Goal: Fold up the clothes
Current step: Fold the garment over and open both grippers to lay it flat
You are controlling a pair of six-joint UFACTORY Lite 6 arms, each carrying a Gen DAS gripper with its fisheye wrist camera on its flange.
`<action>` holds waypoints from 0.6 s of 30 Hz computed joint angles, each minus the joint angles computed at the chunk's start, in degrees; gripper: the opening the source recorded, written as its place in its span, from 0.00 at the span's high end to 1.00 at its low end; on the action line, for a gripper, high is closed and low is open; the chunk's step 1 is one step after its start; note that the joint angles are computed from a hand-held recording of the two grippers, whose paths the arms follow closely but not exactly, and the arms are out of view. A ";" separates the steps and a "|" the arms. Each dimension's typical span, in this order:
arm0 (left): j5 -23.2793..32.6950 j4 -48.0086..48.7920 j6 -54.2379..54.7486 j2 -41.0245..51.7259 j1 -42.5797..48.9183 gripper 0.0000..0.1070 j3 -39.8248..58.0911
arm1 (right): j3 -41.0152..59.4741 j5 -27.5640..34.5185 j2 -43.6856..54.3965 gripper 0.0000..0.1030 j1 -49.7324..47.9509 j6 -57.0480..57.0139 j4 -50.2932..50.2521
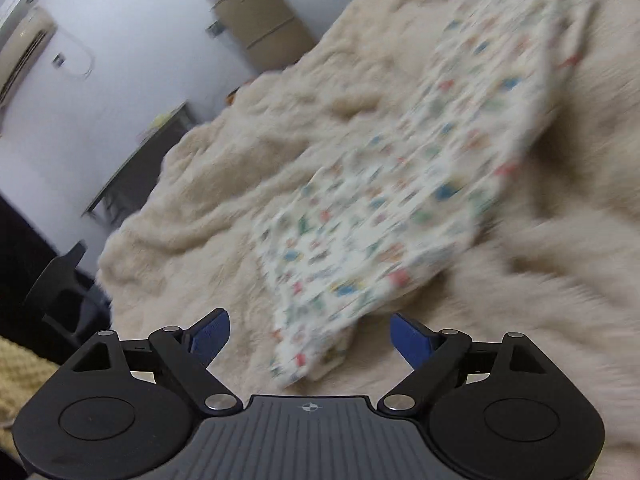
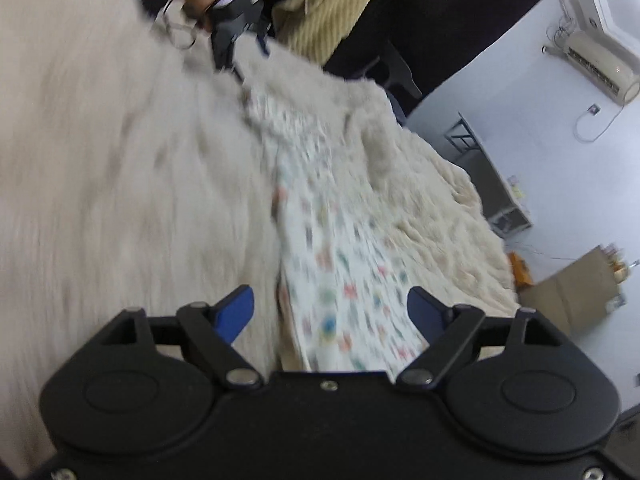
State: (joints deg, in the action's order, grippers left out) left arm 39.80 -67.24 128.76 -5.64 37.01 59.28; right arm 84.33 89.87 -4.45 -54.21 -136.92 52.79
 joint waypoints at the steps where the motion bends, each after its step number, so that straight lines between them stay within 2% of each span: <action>1: 4.61 -0.59 -0.28 -2.54 1.08 0.19 -1.20 | 0.70 -0.33 -0.28 0.20 1.97 3.11 -1.14; 2: 7.94 -0.87 -1.08 -5.51 1.14 0.17 -2.55 | -0.29 -2.85 -1.73 0.20 6.33 8.43 -1.30; 4: 10.99 -1.11 -2.81 -11.08 -0.47 0.13 -5.24 | -0.58 -2.53 -3.51 0.22 8.40 12.71 -2.99; 6: 9.95 -1.13 -3.85 -15.06 -4.59 0.09 -7.48 | -3.71 -6.07 -6.06 0.26 12.91 16.61 -4.88; 9: 4.74 0.41 -5.90 -22.78 -16.21 0.08 -11.86 | -7.88 -12.75 -9.62 0.31 22.11 25.43 -8.29; 11: -1.14 2.48 -9.44 -25.54 -27.15 0.08 -13.82 | -9.38 -16.15 -10.08 0.35 27.82 32.58 -9.59; 12: -5.25 2.72 -10.91 -25.76 -32.53 0.08 -14.46 | -10.35 -17.77 -9.98 0.41 29.54 34.07 -9.76; 14: -13.66 2.05 -12.69 -25.24 -40.97 0.08 -15.86 | -12.82 -20.95 -10.37 0.45 32.25 35.73 -10.17; 17: -26.69 -12.77 -2.41 -23.91 -51.17 0.13 -19.07 | -18.03 -25.32 -12.58 0.47 33.74 35.38 -10.35; 18: -28.51 -18.76 2.31 -24.01 -53.07 0.18 -19.84 | -20.18 -26.43 -13.67 0.48 32.88 34.16 -9.76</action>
